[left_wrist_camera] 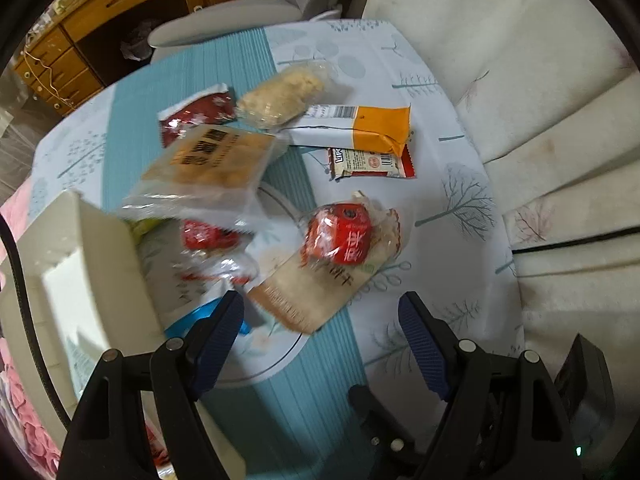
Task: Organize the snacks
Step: 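Move both tools back toward the remaining snacks, then grasp the red-wrapped candy with the left gripper while the right grasps the beige cracker packet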
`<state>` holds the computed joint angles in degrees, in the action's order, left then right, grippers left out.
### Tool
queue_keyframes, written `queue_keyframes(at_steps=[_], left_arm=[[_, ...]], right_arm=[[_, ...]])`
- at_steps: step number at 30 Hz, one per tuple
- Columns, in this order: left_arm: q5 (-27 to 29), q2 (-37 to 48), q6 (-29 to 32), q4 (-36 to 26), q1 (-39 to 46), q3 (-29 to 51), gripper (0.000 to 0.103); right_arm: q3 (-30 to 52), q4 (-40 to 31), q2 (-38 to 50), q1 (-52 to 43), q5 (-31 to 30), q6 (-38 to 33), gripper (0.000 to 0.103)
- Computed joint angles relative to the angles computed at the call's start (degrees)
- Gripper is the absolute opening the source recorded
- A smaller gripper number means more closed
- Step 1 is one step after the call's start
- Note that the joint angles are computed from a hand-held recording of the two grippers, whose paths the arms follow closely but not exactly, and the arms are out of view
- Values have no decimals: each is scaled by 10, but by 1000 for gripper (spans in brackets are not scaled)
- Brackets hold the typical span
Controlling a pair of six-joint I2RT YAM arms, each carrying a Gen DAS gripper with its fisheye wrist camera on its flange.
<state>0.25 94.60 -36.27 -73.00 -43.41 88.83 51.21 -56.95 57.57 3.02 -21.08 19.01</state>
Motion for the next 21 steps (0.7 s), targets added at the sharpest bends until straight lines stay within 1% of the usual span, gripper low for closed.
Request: queue_keyframes(at_steps=[7, 15, 18, 19, 20, 21], left_arm=[[22, 59, 19, 45, 25, 3, 78], [52, 101, 40, 74, 48, -2, 78], [60, 114, 50, 79, 54, 1, 73], [67, 114, 52, 84, 57, -2, 67], [75, 115, 55, 88, 60, -3, 63], [89, 114, 57, 96, 64, -8, 57]], right_arm=[[-29, 87, 28, 15, 3, 32, 82], [-33, 133, 63, 51, 35, 47, 82], [-28, 143, 74, 68, 63, 50, 82], [-27, 146, 76, 72, 68, 51, 82], [-25, 149, 80, 75, 73, 53, 82], [-24, 149, 81, 78, 76, 53, 82]])
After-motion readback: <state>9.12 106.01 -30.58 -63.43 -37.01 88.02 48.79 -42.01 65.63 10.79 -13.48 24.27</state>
